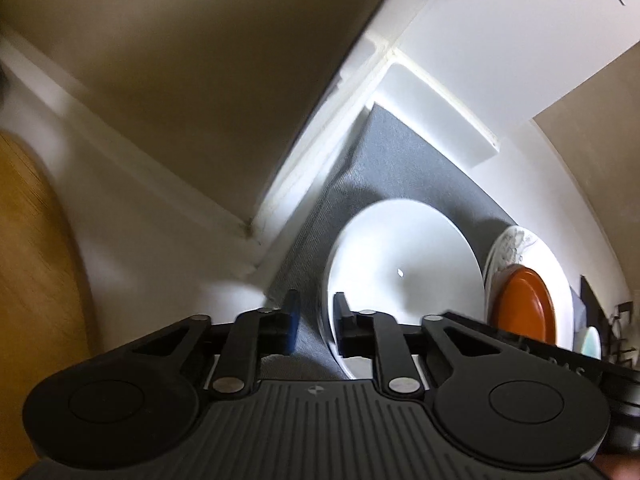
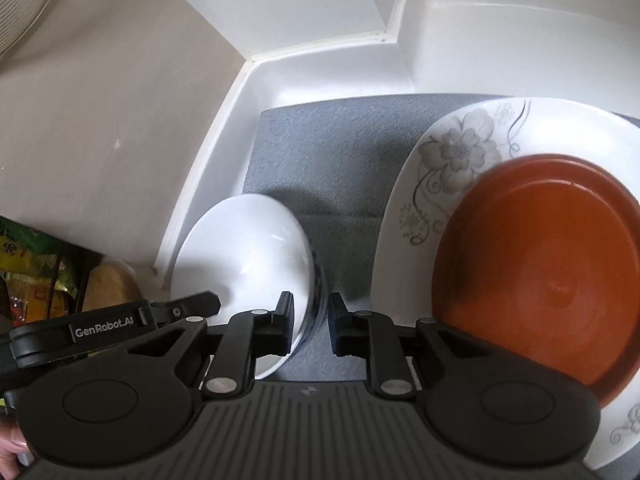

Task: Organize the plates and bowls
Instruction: 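Carry the small white bowl toward the light-blue bowl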

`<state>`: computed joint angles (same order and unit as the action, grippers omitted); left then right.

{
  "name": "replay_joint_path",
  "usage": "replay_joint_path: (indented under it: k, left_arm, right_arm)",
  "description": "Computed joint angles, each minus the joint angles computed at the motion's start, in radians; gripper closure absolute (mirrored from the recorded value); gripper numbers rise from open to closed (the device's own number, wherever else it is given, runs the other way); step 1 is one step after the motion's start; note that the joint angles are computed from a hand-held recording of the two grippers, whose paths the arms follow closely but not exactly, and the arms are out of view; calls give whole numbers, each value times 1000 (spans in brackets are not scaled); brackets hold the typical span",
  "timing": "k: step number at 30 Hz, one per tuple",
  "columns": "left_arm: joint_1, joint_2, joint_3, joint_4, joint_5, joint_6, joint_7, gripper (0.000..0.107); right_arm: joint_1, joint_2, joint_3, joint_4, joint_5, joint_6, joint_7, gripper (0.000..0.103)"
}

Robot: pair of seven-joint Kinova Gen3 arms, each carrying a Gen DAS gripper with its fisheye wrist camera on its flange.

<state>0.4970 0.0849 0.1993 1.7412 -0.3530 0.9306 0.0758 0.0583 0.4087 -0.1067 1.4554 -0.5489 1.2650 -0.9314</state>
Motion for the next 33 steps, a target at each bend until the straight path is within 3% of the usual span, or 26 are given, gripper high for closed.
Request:
replay_joint_path:
  k: [2, 7, 13, 17, 23, 28, 33]
  left_arm:
    - [-8, -21, -2, 27, 14, -30, -11, 96]
    - [1, -50, 20, 46, -20, -28, 33, 97]
    - [-47, -45, 16, 65, 40, -76, -9, 96]
    - [-16, -2, 23, -1, 15, 1, 2, 96]
    - [14, -21, 13, -19, 18, 21, 46, 96]
    - [54, 23, 34, -141, -34, 140, 47, 96]
    - [92, 92, 14, -277, -22, 195, 4, 96]
  right_arm:
    - [4, -3, -3, 2, -6, 5, 13, 90]
    - [-5, -17, 0, -3, 16, 16, 45, 89]
    - [-11, -8, 3, 18, 6, -20, 15, 88]
    - [-9, -24, -2, 52, -1, -53, 36, 87]
    - [69, 2, -1, 17, -96, 35, 53, 86]
    - [99, -9, 21, -21, -118, 91, 34, 86]
    - [158, 5, 46, -89, -138, 172, -29, 85]
